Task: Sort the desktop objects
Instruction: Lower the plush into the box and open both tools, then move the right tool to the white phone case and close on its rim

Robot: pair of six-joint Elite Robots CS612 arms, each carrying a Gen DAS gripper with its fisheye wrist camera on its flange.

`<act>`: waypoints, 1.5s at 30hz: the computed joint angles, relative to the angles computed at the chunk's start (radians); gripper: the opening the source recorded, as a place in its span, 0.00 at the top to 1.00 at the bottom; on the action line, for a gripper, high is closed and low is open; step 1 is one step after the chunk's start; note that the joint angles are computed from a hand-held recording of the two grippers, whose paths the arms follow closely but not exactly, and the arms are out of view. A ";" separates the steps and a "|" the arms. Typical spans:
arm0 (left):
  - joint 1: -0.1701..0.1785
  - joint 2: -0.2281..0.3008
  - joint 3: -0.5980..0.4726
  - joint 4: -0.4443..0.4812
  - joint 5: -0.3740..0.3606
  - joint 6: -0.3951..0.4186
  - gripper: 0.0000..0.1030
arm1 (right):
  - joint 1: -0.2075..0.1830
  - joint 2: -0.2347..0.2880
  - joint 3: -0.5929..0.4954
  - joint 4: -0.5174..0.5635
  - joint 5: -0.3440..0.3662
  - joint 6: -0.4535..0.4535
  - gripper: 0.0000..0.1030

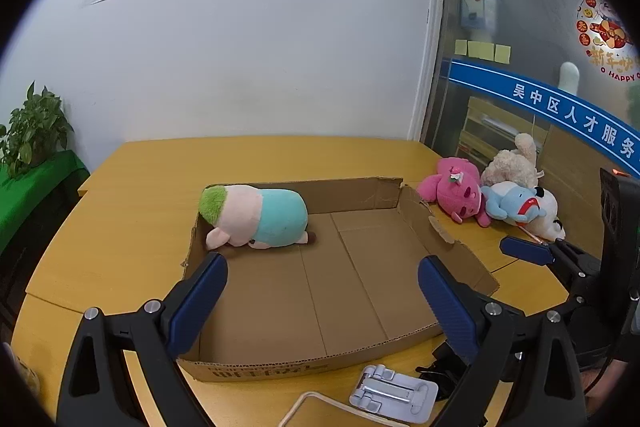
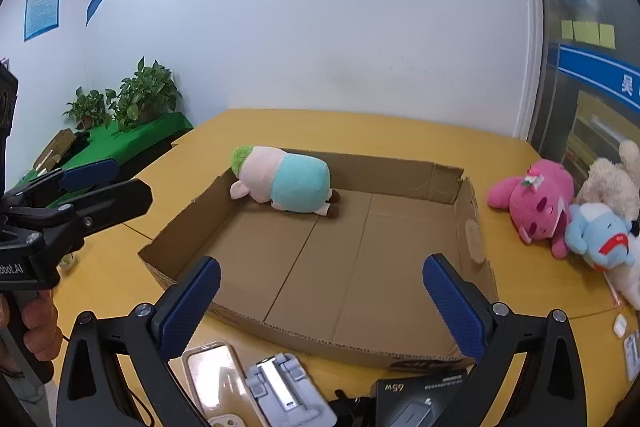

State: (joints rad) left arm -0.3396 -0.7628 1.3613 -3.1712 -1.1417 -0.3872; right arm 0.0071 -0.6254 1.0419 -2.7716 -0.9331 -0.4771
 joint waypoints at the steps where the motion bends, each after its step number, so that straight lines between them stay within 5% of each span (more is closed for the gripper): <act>1: -0.002 0.000 0.002 0.003 0.007 -0.012 0.06 | -0.001 -0.002 0.004 -0.001 0.000 0.001 0.00; 3: -0.005 0.004 0.004 0.003 0.018 -0.028 0.10 | -0.001 -0.006 0.015 -0.014 -0.007 0.003 0.01; 4: -0.007 0.007 0.007 -0.008 0.027 -0.025 0.33 | -0.003 -0.007 0.021 -0.019 -0.006 0.002 0.06; 5: -0.008 0.009 0.007 -0.009 0.034 -0.022 0.78 | -0.006 -0.010 0.027 -0.031 -0.001 0.003 0.30; 6: -0.006 0.009 0.005 0.015 0.031 -0.033 0.93 | -0.008 -0.012 0.032 -0.030 0.005 -0.002 0.43; 7: -0.001 0.007 0.005 0.039 0.015 -0.062 0.97 | -0.011 -0.014 0.032 -0.013 0.013 -0.007 0.54; 9: 0.007 0.009 0.007 0.044 -0.017 -0.095 0.96 | -0.020 -0.016 0.031 0.024 0.049 -0.012 0.49; 10: 0.011 0.010 0.007 0.052 -0.036 -0.106 0.89 | -0.023 -0.015 0.028 0.040 0.063 -0.008 0.34; 11: 0.013 0.010 0.007 0.065 -0.047 -0.118 0.66 | -0.024 -0.015 0.027 0.045 0.068 -0.004 0.10; 12: 0.015 0.009 0.007 0.082 -0.063 -0.136 0.49 | -0.026 -0.016 0.031 0.042 0.072 -0.002 0.02; 13: 0.016 0.009 0.012 0.077 -0.074 -0.152 0.22 | -0.029 -0.016 0.036 0.029 0.073 0.000 0.00; 14: 0.014 0.010 0.019 0.058 -0.068 -0.155 0.19 | -0.031 -0.018 0.041 0.024 0.067 0.000 0.00; 23: 0.018 0.021 0.040 0.089 -0.132 -0.180 0.19 | -0.074 -0.002 0.046 0.162 0.049 -0.039 0.00; 30: 0.013 0.032 0.043 0.127 -0.181 -0.173 0.19 | -0.090 -0.025 0.110 0.351 0.053 -0.259 0.00; 38: 0.025 0.037 0.041 0.222 -0.239 -0.206 0.19 | -0.060 -0.046 0.140 0.538 0.081 -0.476 0.02; 45: 0.047 0.048 0.051 0.288 -0.275 -0.256 0.20 | -0.007 -0.047 0.135 0.662 -0.007 -0.594 0.08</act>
State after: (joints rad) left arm -0.2923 -0.7149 1.4127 -2.8827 -1.4168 -0.6429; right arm 0.0002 -0.6723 1.1769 -2.1095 -0.9397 -1.0707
